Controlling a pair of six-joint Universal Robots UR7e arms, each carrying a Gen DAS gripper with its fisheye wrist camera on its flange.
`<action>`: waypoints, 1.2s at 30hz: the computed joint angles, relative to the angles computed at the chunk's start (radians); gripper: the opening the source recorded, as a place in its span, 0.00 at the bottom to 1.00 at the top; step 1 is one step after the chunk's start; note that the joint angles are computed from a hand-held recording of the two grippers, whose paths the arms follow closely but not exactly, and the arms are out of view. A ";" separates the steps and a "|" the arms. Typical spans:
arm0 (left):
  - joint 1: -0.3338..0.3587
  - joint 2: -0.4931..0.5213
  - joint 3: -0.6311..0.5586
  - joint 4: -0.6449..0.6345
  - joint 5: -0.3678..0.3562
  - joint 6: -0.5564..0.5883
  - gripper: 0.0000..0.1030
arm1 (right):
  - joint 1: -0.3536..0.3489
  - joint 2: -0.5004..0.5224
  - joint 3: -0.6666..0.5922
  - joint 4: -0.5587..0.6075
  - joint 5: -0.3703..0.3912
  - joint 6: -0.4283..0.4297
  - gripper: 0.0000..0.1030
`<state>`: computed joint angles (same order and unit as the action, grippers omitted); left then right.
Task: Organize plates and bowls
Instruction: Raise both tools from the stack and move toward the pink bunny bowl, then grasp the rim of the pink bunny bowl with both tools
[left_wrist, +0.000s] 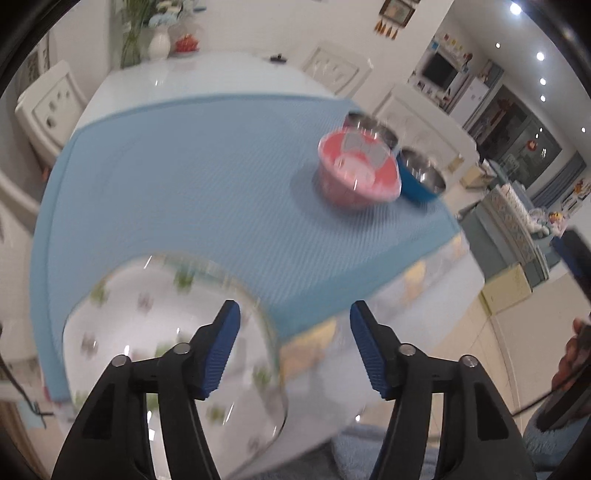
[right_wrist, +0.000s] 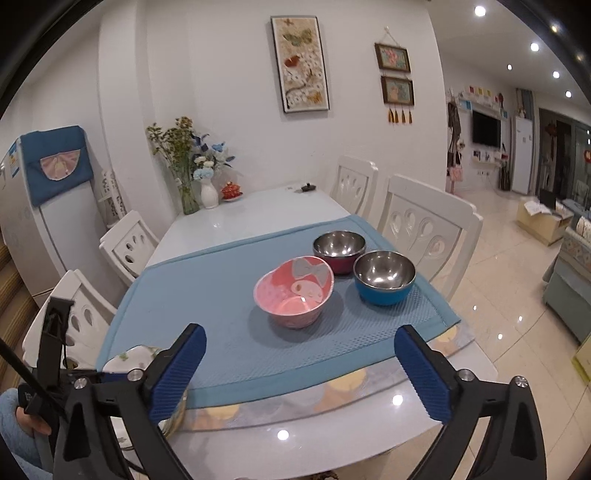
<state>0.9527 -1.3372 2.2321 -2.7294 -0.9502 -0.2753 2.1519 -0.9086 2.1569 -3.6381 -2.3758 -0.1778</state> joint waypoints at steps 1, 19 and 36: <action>0.004 0.027 -0.032 -0.003 -0.003 0.009 0.59 | -0.026 -0.019 -0.004 0.040 0.034 0.009 0.99; 0.112 0.454 -0.565 0.151 0.000 0.033 0.62 | -0.378 0.032 -0.409 0.673 0.550 -0.085 0.98; 0.171 0.566 -0.754 0.317 0.011 -0.074 0.46 | -0.489 0.208 -0.668 0.988 0.654 -0.058 0.79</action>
<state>1.1236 -0.7715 1.4785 -2.4122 -0.9392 -0.3488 1.6627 -0.7006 1.4894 -2.6503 -1.7214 -0.2354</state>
